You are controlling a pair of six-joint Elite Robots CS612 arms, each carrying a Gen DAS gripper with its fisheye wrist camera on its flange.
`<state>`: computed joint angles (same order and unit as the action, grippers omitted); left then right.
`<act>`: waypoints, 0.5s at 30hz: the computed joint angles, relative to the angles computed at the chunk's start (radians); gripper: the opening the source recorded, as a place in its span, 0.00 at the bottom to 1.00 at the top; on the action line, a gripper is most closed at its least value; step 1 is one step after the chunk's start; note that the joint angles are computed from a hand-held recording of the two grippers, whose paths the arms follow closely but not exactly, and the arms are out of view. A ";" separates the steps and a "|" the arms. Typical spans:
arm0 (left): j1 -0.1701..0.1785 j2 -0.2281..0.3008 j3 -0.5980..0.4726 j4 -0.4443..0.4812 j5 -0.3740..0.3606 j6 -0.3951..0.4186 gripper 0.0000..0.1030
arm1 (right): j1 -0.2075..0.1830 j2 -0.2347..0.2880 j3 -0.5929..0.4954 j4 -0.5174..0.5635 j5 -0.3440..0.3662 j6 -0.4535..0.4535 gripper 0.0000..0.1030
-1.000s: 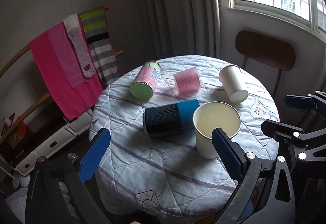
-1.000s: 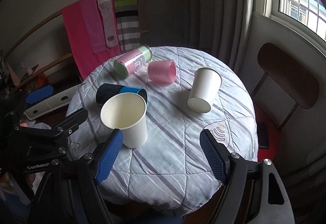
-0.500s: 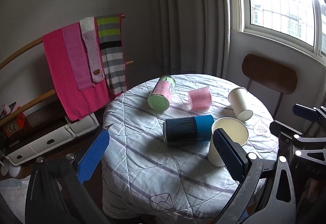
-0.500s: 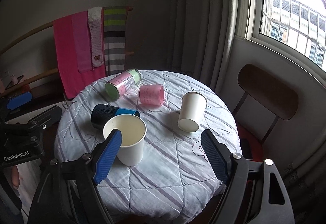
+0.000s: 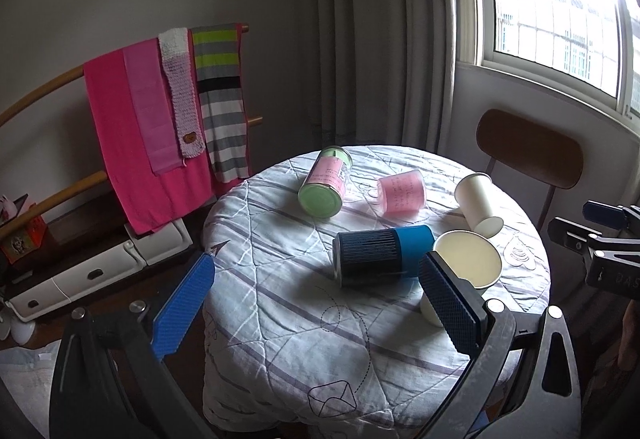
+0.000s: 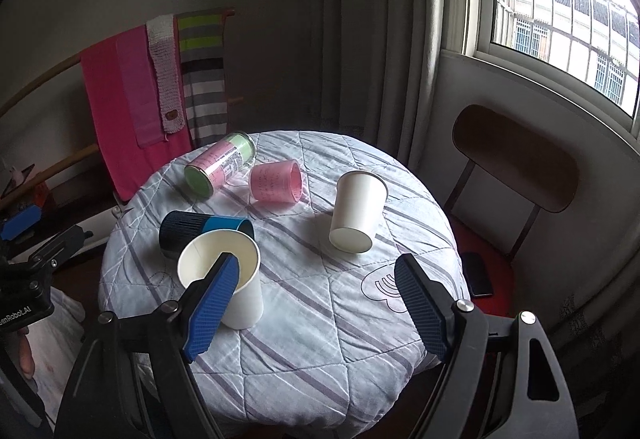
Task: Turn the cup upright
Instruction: 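Move the right gripper to the second white paper cup lying on its side, then close the right gripper around the second white cup's body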
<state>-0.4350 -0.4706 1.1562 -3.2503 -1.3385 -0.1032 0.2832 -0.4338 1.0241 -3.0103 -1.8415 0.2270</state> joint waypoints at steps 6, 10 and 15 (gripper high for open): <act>0.004 0.022 -0.046 0.036 -0.011 0.005 1.00 | -0.019 0.019 -0.060 0.105 0.048 0.033 0.79; 0.018 0.044 -0.100 0.090 -0.058 0.025 1.00 | -0.036 0.042 -0.109 0.179 0.066 0.070 0.79; 0.039 0.077 -0.183 0.191 -0.114 0.043 1.00 | -0.069 0.080 -0.187 0.273 0.168 0.131 0.79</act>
<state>-0.3957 -0.3939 0.9727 -3.0588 -1.4524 -0.0605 0.2138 -0.3540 0.8371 -2.7373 -1.6734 0.3584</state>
